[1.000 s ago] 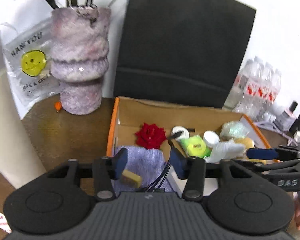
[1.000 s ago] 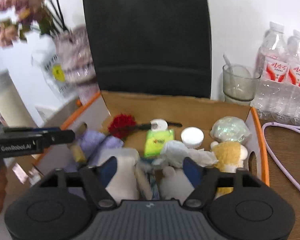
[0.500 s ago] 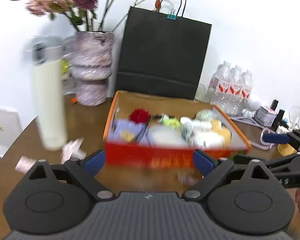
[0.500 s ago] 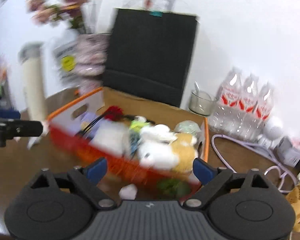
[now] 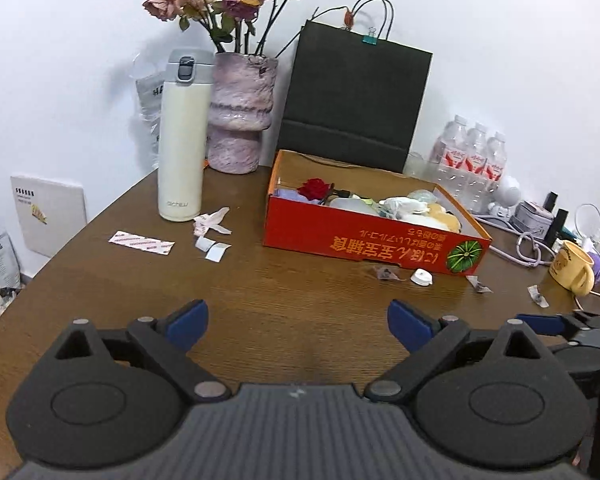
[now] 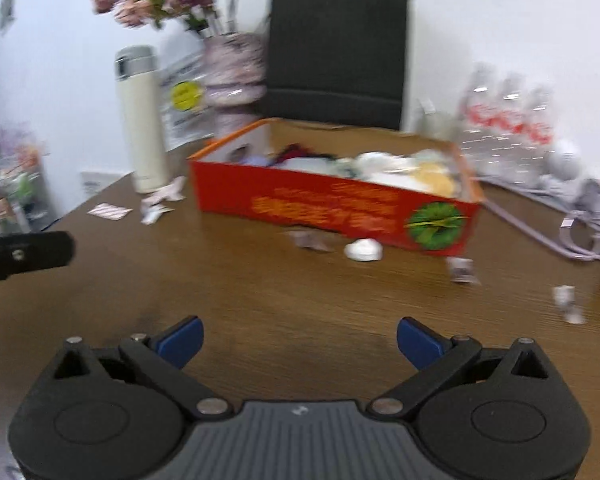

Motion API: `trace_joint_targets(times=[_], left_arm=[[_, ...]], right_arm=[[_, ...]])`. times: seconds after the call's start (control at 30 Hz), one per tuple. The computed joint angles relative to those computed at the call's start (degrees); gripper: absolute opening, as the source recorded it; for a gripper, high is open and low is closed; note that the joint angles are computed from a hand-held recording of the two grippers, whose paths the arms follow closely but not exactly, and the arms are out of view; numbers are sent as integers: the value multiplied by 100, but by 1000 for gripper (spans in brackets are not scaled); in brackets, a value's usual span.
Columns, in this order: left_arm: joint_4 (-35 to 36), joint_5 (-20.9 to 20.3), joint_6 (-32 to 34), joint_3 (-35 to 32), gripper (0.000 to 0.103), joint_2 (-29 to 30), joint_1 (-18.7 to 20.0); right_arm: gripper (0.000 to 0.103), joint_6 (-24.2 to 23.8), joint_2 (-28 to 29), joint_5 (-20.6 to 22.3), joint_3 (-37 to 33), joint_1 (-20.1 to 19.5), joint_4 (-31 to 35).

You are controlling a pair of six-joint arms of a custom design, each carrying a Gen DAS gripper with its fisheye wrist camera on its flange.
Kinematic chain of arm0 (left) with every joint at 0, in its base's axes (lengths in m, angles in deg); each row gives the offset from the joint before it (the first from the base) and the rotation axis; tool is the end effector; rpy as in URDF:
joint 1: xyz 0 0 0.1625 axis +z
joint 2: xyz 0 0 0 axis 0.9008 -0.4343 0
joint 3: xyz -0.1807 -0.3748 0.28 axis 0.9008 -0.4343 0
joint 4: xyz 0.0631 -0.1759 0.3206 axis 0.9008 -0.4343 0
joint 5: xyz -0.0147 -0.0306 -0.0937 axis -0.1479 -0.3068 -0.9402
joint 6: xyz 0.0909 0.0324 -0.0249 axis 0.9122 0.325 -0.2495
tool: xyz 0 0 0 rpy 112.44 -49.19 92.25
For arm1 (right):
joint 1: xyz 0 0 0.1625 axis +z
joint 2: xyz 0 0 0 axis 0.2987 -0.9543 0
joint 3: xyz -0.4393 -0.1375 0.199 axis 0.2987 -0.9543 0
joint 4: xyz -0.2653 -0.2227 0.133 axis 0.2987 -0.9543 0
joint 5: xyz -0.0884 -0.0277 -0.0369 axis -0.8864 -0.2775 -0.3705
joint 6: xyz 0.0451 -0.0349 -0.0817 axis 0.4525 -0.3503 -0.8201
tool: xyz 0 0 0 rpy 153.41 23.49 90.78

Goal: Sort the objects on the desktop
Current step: 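Withdraw both tools toward the white round cap and small wrapper, then grasp the white round cap with the right tool while the left tool grasps a small wrapper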

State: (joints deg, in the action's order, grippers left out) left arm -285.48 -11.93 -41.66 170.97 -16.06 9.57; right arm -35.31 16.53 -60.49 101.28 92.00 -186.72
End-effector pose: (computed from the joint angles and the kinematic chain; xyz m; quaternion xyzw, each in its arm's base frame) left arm 0.0482 -0.4962 0.2454 0.1568 0.8287 -0.4694 0.2615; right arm 0.2730 -0.5355 -0.1065 0.2645 -0.8466 0.3592 0.2903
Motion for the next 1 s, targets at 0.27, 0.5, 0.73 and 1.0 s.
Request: trace_joint_targets(times=[0.27,0.5,0.73,1.0], left_arm=[[121,-482,31,52,100,292,102],[834,-765,166,-602,99,597,174],[1738,-600,645,-1777,84,880,300],[2222,-986,1469,-2396,67,1037,495]], right_arm=[[103,608,-314,161,866,-303,65],[100,-224,-46,-309,779,-383,-935],[63,-435,-218,614,146,-767,-279],[37,-686,-108,1046,-1516,-905,1893]])
